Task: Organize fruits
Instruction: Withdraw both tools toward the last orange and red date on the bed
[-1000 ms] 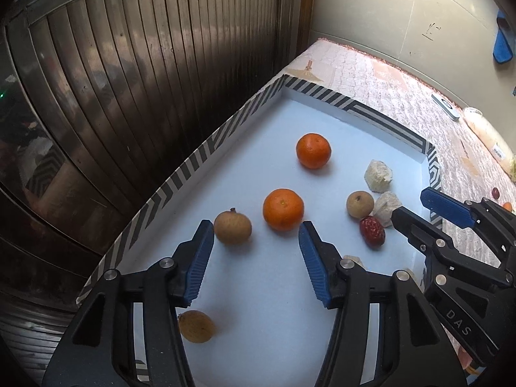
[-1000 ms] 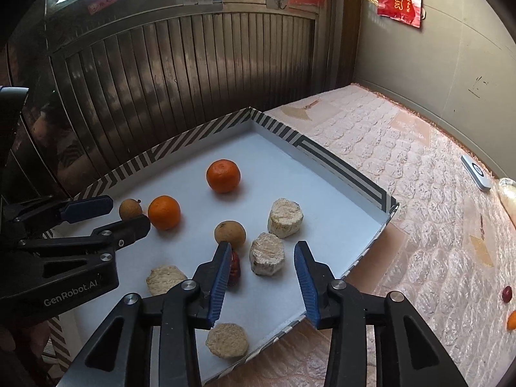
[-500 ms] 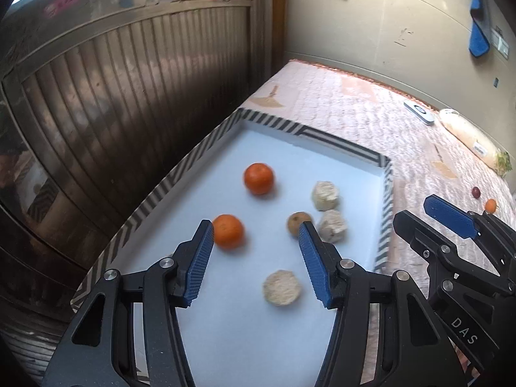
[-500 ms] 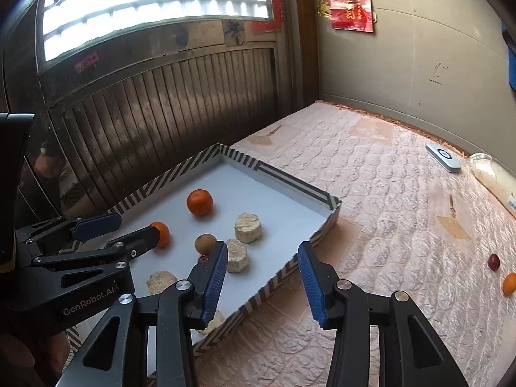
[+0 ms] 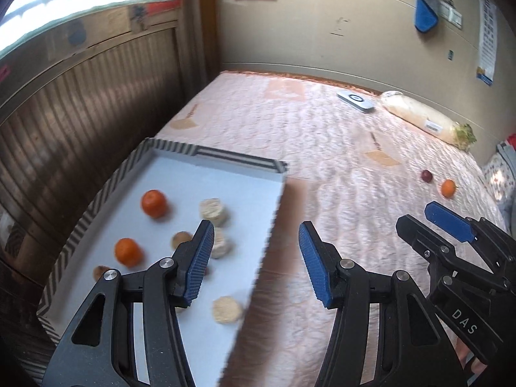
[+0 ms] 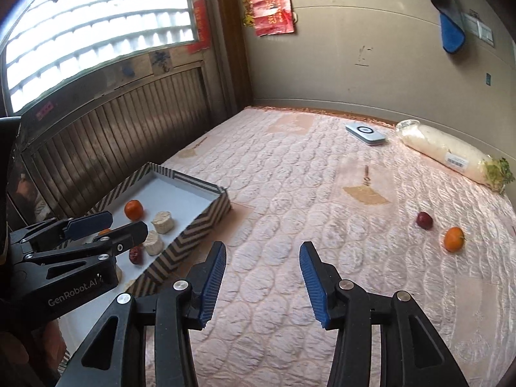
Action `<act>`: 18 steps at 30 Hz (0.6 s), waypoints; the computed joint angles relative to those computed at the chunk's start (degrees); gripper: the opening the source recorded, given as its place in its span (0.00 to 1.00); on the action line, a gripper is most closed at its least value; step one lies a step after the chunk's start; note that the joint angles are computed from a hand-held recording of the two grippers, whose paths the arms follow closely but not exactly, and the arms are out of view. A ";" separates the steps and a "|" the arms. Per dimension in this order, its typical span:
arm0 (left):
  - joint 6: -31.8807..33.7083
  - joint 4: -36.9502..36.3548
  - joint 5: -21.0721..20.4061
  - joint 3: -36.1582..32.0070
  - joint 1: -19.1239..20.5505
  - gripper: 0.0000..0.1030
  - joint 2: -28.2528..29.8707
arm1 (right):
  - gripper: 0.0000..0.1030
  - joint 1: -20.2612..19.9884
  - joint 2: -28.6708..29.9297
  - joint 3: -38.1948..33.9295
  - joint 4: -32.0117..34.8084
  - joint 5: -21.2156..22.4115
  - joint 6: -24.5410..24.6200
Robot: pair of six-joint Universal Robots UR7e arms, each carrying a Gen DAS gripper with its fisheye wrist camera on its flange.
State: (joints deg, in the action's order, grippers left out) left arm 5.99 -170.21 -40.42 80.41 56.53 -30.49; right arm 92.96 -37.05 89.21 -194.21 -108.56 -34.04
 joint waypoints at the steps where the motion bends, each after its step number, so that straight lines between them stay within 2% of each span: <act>1: 0.07 0.48 -0.45 -0.57 -0.30 0.53 0.52 | 0.44 -0.41 -0.75 0.68 -0.47 0.00 0.33; 12: 1.41 4.28 -2.92 -6.84 -3.05 0.53 6.56 | 0.45 -4.73 -7.04 5.16 -3.40 -2.63 1.87; 18: 0.39 9.92 -5.08 -12.17 -3.52 0.53 9.84 | 0.45 -6.51 -9.03 5.36 -3.13 -4.90 1.43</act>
State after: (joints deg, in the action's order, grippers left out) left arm 6.38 -160.29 -45.50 68.24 53.01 -20.65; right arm 86.45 -46.08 94.57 -197.34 -113.46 -32.61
